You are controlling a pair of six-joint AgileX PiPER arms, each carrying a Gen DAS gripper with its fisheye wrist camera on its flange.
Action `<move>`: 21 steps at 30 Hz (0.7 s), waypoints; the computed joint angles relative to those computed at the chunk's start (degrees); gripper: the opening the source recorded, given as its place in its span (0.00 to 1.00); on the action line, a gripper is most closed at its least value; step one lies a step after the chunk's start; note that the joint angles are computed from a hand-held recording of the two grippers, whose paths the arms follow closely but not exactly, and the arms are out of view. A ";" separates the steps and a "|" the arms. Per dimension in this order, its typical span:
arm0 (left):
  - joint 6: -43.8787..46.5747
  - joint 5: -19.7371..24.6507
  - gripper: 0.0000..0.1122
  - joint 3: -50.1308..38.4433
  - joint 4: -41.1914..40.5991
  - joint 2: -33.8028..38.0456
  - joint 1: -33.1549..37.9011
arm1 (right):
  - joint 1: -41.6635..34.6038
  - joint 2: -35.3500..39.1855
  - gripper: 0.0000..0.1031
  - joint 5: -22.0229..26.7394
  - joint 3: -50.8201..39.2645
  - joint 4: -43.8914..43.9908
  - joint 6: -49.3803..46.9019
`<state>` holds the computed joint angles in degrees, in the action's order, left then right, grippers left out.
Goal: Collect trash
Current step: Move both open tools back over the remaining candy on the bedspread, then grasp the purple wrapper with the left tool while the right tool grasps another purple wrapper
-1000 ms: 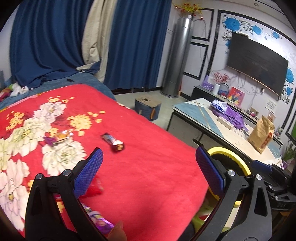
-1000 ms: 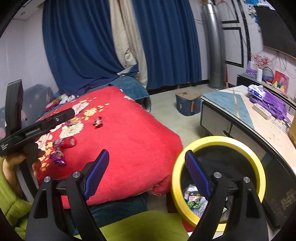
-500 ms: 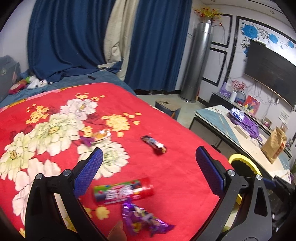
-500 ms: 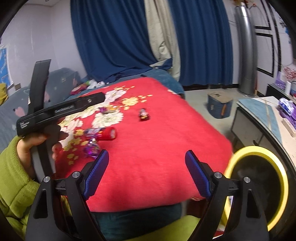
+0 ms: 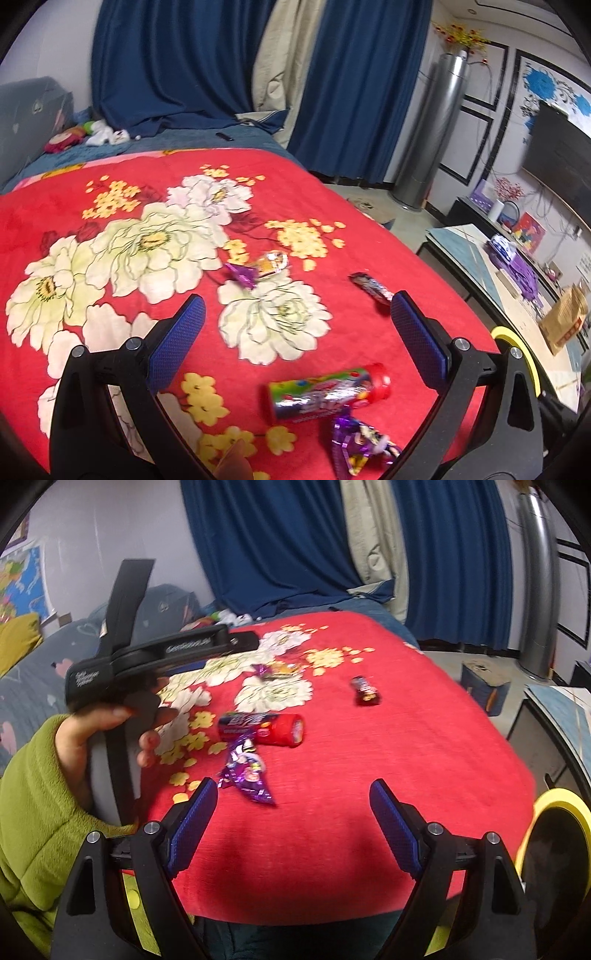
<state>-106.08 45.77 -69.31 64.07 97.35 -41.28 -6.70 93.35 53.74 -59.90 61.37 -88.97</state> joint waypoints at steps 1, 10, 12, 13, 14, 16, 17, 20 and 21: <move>-0.49 -0.20 0.82 0.56 0.05 -0.19 0.45 | 0.59 0.02 0.79 -0.22 0.20 -0.06 -0.18; 0.05 -5.19 0.82 1.88 -2.86 0.45 6.62 | 6.51 1.63 0.75 -2.75 0.70 0.00 -1.76; 1.14 -6.56 0.82 1.72 -3.89 0.86 8.31 | 8.18 2.20 0.71 -3.71 0.39 -0.36 -1.89; 1.19 -7.05 0.82 1.71 -3.84 1.03 8.85 | 8.84 2.42 0.69 -4.21 0.39 -0.33 -2.23; 1.60 -7.60 0.82 1.54 -3.99 1.31 9.51 | 9.31 2.59 0.66 -4.67 0.33 -0.30 -2.32; 2.48 -8.70 0.82 1.03 -4.46 2.04 10.66 | 10.31 3.02 0.56 -5.66 0.26 -0.41 -2.42; 3.09 -9.46 0.80 0.77 -4.89 2.44 11.28 | 10.62 3.30 0.48 -5.89 0.17 -0.54 -2.50; 5.36 -11.32 0.69 -0.45 -7.06 3.98 12.95 | 11.81 4.15 0.31 -7.38 -0.12 -1.81 -1.96; 6.27 -11.92 0.65 -0.92 -7.81 4.61 13.48 | 11.96 4.42 0.27 -7.61 -0.13 -2.27 -1.61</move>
<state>-99.81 33.84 -70.23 56.26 101.96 -27.80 5.25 97.77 46.13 -60.03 59.10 -90.58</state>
